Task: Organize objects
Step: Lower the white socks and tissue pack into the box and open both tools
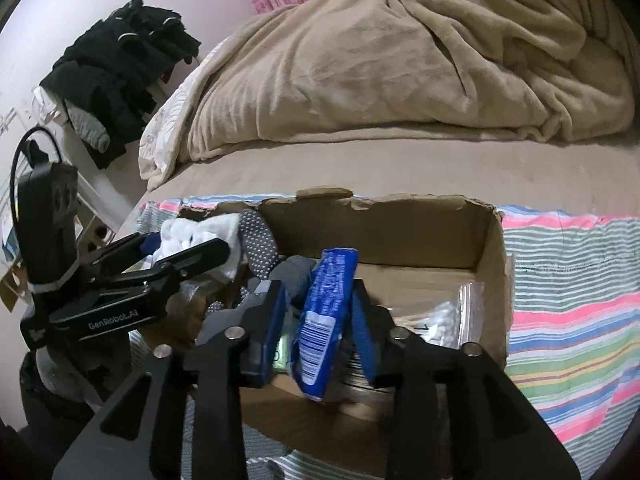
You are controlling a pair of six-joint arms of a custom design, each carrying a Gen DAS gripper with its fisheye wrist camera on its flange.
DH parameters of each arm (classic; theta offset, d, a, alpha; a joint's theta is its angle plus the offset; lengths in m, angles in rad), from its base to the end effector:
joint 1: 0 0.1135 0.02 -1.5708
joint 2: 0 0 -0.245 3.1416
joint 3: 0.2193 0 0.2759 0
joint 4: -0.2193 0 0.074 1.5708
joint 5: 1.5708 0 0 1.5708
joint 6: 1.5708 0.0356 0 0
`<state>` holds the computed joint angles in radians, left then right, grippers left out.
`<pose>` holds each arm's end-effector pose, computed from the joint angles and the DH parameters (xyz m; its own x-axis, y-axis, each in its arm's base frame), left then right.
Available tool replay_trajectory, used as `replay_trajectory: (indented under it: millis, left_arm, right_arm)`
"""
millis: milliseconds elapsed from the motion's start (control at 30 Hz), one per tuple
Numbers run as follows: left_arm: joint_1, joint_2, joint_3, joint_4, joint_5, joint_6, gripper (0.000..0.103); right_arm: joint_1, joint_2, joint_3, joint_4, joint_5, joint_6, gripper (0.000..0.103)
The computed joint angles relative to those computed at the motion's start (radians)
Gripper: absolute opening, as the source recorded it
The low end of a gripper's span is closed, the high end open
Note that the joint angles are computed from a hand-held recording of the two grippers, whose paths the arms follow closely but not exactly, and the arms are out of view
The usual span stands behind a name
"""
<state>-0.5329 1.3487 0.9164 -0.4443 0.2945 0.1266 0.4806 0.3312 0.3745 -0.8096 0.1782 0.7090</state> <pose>0.2573 -0.1638 0.2111 -0.5751 0.4795 -0.6628 0.7245 0.6748 -0.1405 0.1211 0.0560 0.1892 -0.6892 0.3633 -0.6269 0.1410 0.9159 0.3758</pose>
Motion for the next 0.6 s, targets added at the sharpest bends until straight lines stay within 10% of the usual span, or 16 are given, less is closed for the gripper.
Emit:
replay_trajectory:
  millis: [300,600]
  left_arm:
    - [0.038,-0.143,-0.033,-0.066,0.054,-0.012,0.082]
    - [0.118,-0.364,-0.112,-0.210,0.113,0.013,0.082]
  right_arm:
    - [0.169,-0.028,0.076,-0.123,0.177,0.103,0.048]
    - [0.609,0.083,0.182,-0.322,0.473,0.468,0.062]
